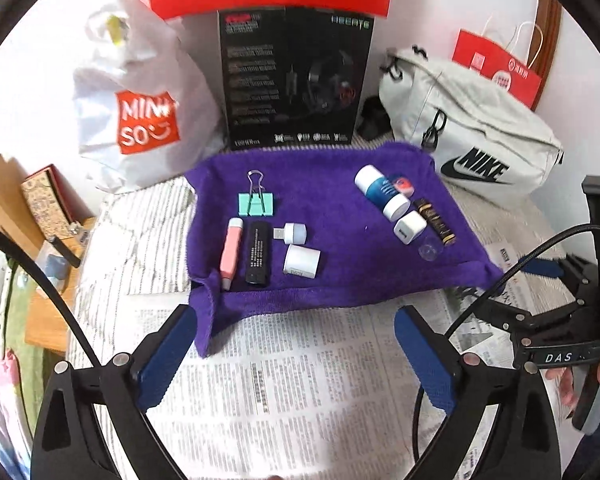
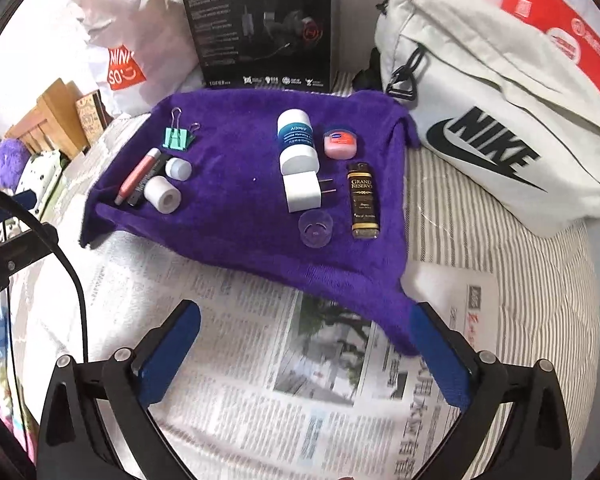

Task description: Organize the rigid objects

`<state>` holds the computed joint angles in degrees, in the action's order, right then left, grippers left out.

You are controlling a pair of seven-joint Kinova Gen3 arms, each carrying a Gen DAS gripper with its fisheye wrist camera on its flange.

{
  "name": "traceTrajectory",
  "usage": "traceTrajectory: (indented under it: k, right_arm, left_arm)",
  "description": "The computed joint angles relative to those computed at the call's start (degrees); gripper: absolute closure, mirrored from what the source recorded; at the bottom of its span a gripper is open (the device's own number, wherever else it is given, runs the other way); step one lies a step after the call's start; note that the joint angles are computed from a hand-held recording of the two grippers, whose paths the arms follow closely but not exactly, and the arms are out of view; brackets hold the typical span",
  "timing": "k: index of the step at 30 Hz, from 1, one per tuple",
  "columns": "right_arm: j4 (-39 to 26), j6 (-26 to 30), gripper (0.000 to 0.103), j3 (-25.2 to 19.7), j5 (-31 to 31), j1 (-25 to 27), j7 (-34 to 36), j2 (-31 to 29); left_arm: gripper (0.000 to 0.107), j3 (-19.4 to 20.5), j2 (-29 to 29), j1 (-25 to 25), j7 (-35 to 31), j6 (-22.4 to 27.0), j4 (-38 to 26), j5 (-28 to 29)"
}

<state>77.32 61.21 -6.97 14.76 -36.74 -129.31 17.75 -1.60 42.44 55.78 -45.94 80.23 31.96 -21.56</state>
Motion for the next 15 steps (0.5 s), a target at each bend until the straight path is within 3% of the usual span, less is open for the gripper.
traceTrajectory:
  k: [15]
  right_arm:
    - [2.05,6.07,0.0,-1.71,4.79,-1.66,-10.42,-6.26]
  left_arm:
    - [0.007,-0.67,-1.82,4.1,7.03,-0.18,0.29,-2.83]
